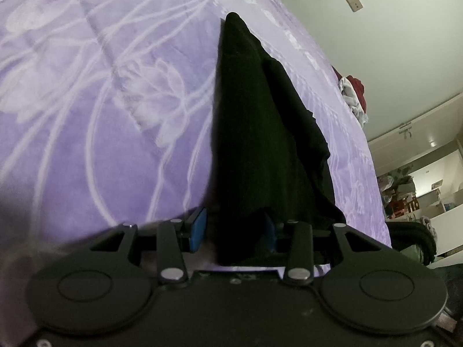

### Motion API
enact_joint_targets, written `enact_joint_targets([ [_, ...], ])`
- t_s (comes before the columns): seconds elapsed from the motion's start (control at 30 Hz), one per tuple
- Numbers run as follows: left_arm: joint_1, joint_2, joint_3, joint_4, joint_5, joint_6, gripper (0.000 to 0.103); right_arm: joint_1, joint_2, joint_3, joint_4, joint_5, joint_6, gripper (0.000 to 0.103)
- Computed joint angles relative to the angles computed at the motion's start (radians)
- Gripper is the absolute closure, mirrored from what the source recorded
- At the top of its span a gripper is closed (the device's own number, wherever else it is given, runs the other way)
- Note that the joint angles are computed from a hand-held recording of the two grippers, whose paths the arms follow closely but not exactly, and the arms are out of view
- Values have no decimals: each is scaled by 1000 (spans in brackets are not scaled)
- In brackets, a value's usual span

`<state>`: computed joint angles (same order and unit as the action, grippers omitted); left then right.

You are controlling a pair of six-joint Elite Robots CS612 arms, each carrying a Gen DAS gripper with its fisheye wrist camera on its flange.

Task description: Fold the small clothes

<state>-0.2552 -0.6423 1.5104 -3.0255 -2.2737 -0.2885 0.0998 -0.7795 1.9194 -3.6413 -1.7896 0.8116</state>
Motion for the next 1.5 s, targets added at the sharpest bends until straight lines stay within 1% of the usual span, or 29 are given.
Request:
enact_joint_targets([
  [0.23,-1,-3,-2,14,2,15,62,-29,29,-50,69,51,61,68],
  [0.27,-1,-4,-2,17,2,17,62,-33,32,-55,69,62,68,77],
  [0.3,0,-6,-2,19,0,13,62,-39,33,-56,55,83,66,101],
  [0.33,2,-7,-2,14,-9,5,62,-42,32,-56,44,100,60,102],
  [0.37,6,-7,-2,0,-27,0,62,-40,24,-50,36,94,53,102],
  [0.43,12,-7,-2,-16,-50,3,62,-29,7,-31,-4,52,24,103],
  [0.5,15,-7,-8,18,-64,23,62,-19,-5,-7,-39,16,3,103],
  [0.6,9,-7,-13,96,-32,77,63,-27,-5,13,9,26,42,103],
  [0.63,9,-5,-12,100,-30,91,63,-30,1,14,34,27,64,103],
  [0.7,11,-6,-11,109,-36,124,62,-40,19,19,31,68,106,103],
  [0.77,15,-10,-17,124,-46,141,62,-41,19,23,22,74,95,103],
  [0.83,18,-10,-21,96,-45,131,62,-45,2,27,38,78,75,94],
  [0.87,18,-7,-28,73,-41,123,62,-43,-9,29,44,64,69,87],
  [0.9,18,0,-41,59,-36,113,62,-40,-13,27,29,39,53,78],
  [0.93,16,5,-53,54,-31,100,62,-33,-11,20,-2,5,14,74],
  [0.97,14,12,-68,53,-27,85,62,-26,-7,6,-33,-30,-46,64],
  [1.0,10,21,-86,51,-23,68,62,-22,-1,-12,-49,-47,-102,58],
  [1.07,0,31,-108,55,1,65,62,-25,15,-56,-61,-43,-216,57],
  [1.1,-8,34,-117,60,26,73,62,-31,28,-84,-59,-23,-271,56],
  [1.13,-12,37,-125,64,37,79,62,-37,37,-106,-44,-2,-304,56],
  [1.2,-18,46,-145,78,45,80,62,-53,56,-153,3,48,-360,56],
  [1.37,-27,59,-177,110,55,80,61,-69,86,-221,83,110,-474,56],
  [1.47,-27,61,-179,110,53,78,60,-65,89,-233,119,112,-527,56],
  [1.5,-27,63,-181,111,51,75,60,-64,91,-240,133,105,-538,70],
])
